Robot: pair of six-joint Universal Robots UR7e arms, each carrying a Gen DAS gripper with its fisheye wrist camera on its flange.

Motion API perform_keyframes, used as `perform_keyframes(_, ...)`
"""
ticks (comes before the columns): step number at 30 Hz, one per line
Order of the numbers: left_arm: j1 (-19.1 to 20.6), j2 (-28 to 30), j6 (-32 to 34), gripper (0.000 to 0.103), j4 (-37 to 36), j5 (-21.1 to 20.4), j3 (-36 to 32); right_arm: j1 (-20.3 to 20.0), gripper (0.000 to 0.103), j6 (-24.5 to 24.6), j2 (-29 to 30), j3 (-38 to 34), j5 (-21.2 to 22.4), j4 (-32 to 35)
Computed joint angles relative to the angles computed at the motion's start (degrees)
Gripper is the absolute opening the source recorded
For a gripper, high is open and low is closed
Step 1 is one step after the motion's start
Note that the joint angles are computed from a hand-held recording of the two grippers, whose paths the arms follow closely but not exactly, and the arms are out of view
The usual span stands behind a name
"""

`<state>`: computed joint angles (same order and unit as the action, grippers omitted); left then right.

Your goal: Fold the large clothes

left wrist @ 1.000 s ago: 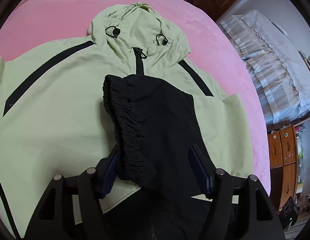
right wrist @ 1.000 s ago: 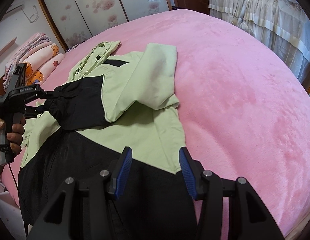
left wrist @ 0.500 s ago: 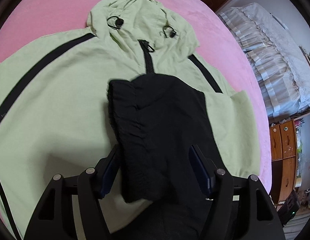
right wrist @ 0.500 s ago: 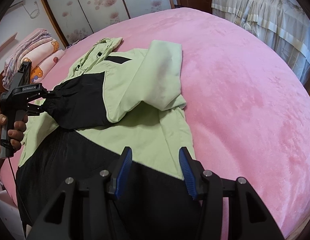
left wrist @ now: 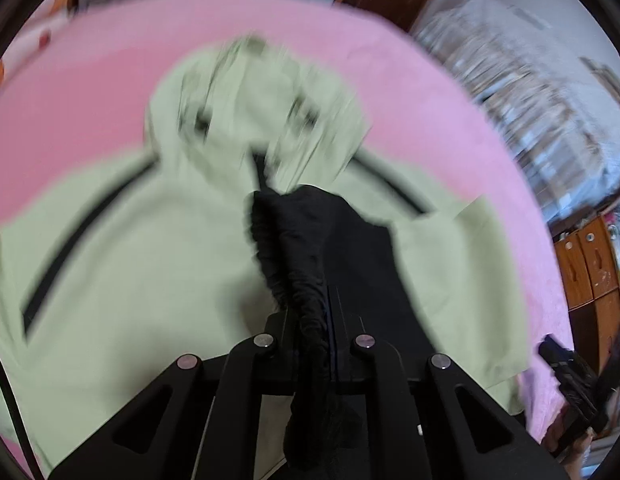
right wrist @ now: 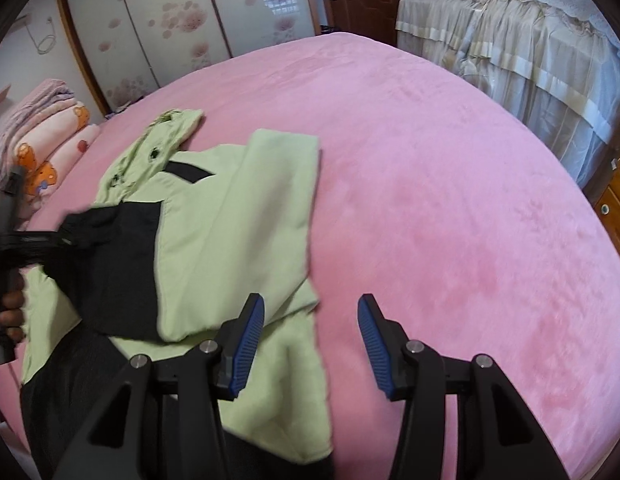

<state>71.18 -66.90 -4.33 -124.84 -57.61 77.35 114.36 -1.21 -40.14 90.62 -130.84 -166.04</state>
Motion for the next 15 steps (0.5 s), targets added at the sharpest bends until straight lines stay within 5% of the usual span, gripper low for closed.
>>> perform_keyframes(3,-0.92,-1.35,1.75,0.007,-4.02,1.57,0.5,-0.84,0.049,0.52,0.78,-1.32,0.55,2.51)
perform_keyframes(9,1.57,-2.65,-1.26,0.008,0.05,5.6,0.78,-2.2,0.049,1.57,2.81,-4.5,5.54,8.93)
perform_keyframes(15,5.33,-2.23,-5.0,0.009,2.92,5.82,1.97,-2.4,0.054,-0.68,6.6,-9.5,3.77,12.41)
